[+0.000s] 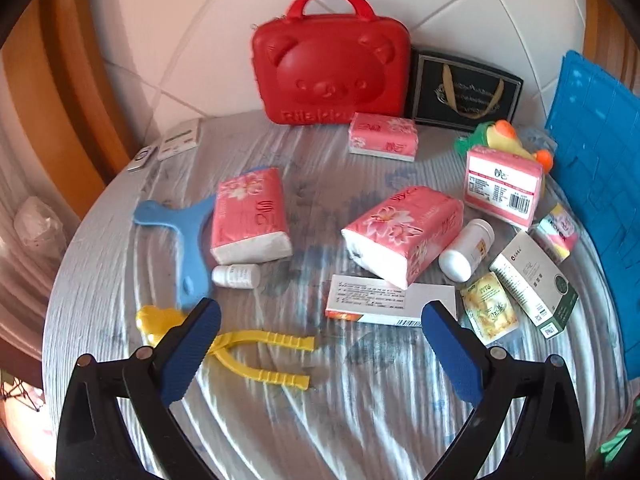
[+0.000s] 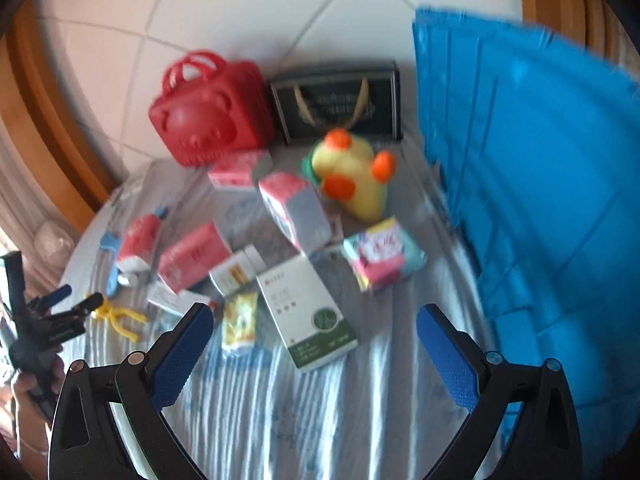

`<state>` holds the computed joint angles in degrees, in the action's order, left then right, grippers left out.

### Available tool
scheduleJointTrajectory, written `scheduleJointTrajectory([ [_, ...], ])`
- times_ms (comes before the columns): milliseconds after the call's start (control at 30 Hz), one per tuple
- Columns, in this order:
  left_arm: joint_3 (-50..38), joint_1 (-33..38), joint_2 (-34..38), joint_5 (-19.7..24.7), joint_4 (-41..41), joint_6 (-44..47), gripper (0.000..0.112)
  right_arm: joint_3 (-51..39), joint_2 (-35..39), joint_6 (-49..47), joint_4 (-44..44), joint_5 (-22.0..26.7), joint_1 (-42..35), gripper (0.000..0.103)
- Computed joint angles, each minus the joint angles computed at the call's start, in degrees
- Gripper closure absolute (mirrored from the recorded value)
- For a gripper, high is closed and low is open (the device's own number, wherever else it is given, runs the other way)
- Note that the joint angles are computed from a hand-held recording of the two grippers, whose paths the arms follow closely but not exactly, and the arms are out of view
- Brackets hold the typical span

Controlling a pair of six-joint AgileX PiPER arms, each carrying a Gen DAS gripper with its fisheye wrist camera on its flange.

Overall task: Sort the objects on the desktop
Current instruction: 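Bring both tools back over the table items, then grasp the pink tissue pack with left tool while right tool grasps white box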

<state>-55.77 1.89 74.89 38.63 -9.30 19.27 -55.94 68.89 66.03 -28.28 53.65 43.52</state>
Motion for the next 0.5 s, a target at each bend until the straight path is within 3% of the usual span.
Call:
scheduleJointTrajectory([
  [133,-4.19,-4.7,7.59,-1.82,1.85,-0.85,0.01,1.65,5.6,-6.24,7.28,-6.35,-6.8,0.0],
  [233,-11.47,-6.93,16.03,-0.18,-0.62,3.72,0.01,1.34,10.45,-10.74,11.22,-8.93,-10.16,0.0],
  [400,-29.5,-8.81,32.0,9.32,-1.44,9.75,0.01,-0.71,17.06,-17.81,16.28,-10.22,-13.87,0.0],
  [500,-42.44,-9.13,42.3,19.0,-2.24,11.16,0.01,-3.34,21.65,-22.51,19.25,-9.64,-15.66,0.0],
])
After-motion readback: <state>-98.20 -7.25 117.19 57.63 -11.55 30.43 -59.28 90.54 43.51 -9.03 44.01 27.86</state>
